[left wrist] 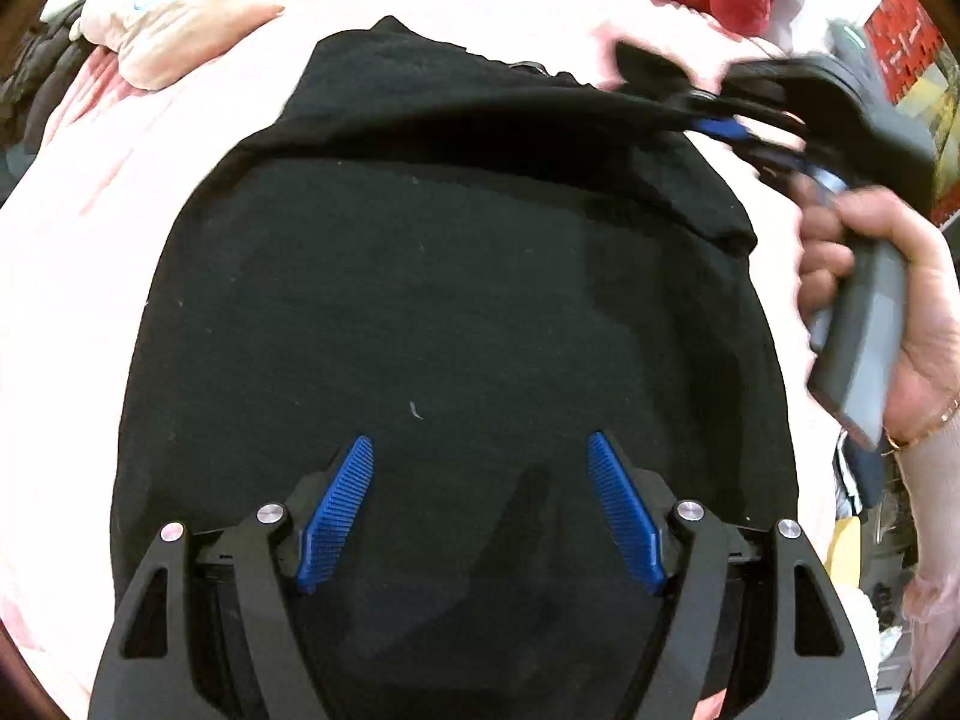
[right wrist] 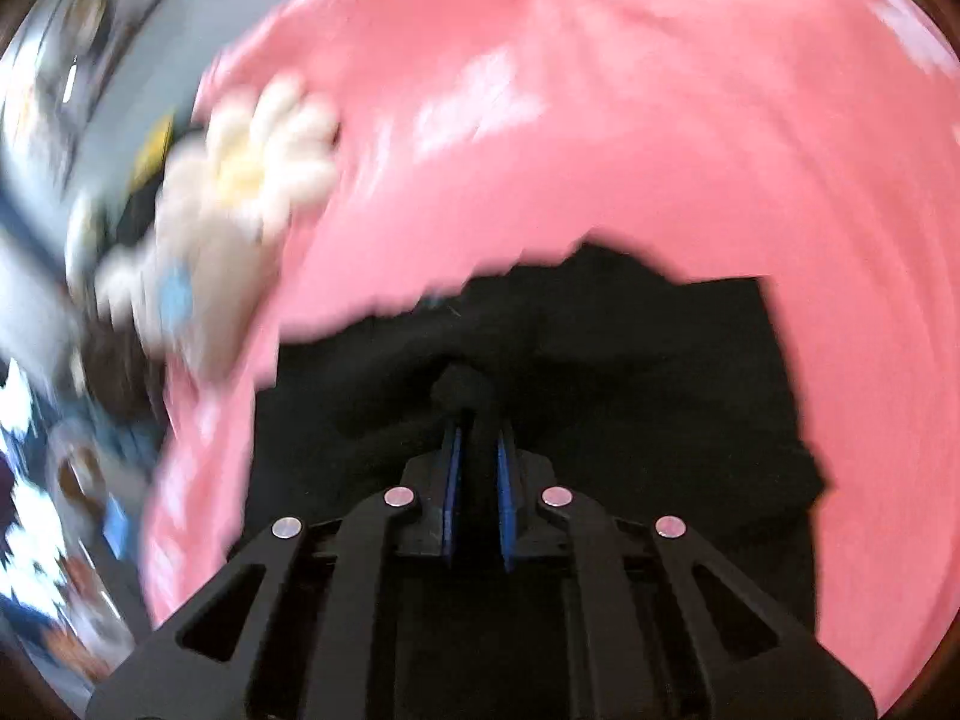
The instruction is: Fold small clothes
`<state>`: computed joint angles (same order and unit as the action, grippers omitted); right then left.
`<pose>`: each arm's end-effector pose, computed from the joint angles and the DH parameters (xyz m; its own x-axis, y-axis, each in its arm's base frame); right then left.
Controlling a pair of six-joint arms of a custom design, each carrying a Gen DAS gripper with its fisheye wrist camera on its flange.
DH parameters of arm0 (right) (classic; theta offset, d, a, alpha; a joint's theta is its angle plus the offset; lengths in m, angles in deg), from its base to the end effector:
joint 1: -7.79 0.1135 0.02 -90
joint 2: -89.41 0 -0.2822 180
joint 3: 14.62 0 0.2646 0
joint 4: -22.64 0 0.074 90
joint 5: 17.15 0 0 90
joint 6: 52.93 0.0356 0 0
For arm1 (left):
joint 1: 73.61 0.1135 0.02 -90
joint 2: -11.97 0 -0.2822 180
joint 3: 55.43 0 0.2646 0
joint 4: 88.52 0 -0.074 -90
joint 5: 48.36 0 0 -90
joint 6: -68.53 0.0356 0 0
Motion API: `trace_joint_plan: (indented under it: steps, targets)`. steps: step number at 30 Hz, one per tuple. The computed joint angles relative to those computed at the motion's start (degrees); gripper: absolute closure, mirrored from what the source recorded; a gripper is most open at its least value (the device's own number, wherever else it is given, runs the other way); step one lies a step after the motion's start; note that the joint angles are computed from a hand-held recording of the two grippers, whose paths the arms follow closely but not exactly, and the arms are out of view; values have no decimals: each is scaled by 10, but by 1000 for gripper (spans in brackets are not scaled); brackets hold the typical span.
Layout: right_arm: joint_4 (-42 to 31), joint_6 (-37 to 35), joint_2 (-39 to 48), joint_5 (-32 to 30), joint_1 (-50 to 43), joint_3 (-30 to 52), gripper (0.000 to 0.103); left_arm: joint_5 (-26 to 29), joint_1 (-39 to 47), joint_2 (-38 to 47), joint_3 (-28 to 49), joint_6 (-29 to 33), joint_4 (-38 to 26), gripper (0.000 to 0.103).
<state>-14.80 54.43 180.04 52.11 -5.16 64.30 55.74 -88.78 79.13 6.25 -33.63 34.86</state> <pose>0.3462 -0.0667 0.2608 -0.7084 0.4492 -0.5444 0.2045 0.8689 0.4508 0.2145 -0.0672 0.2524 -0.9105 0.0352 -0.4121 0.1760 0.9346 -0.3090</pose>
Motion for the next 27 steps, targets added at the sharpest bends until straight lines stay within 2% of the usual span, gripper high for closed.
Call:
trace_joint_plan:
  steps: [1, 2, 3, 5, 7, 10, 13, 14, 16, 18, 21, 23, 24, 25, 26, 27]
  targets:
    - [-27, -23, 18, 37, -5, 9, 74, 1, 4, 1, -4, -1, 4, 32]
    - [-67, -52, 41, 82, -2, 25, 70, 3, 8, 6, -6, -2, 7, 32]
    - [-76, -64, 45, 93, -6, 21, 70, 6, 13, 5, -9, 1, 8, 32]
    - [-64, -73, 23, 59, -23, -4, 70, 3, 11, 7, -12, 2, 15, 31]
    - [-53, -83, 6, 40, -29, -18, 47, -3, 7, 12, -9, 6, 22, 29]
    - [-52, -92, 27, 39, -23, 2, 44, -4, 12, 23, -1, 4, 26, 28]
    - [-69, -58, 80, 9, -34, 43, 44, 4, 25, 45, 25, -1, 25, 28]
    - [-70, -43, 93, -7, -39, 53, 47, 18, 40, 61, 41, 2, 32, 28]
    - [-65, -28, 106, -33, -37, 66, 68, 58, 73, 108, 80, 5, 54, 28]
    - [-76, -23, 113, -51, -36, 79, 71, 110, 108, 162, 119, -12, 72, 28]
    - [-117, -10, 151, -65, -35, 118, 72, 175, 160, 278, 192, -98, 113, 31]
    - [-111, 1, 154, -70, -36, 122, 71, 179, 181, 322, 226, -148, 136, 52]
    - [-109, -2, 153, -61, -32, 128, 72, 164, 186, 334, 243, -156, 136, 63]
    - [-105, -7, 147, -60, -30, 129, 94, 149, 189, 344, 258, -157, 131, 80]
    - [-101, -7, 139, -71, -28, 130, 98, 139, 196, 355, 276, -154, 123, 87]
    - [-84, -3, 119, -104, -27, 125, 99, 140, 206, 358, 282, -158, 124, 93]
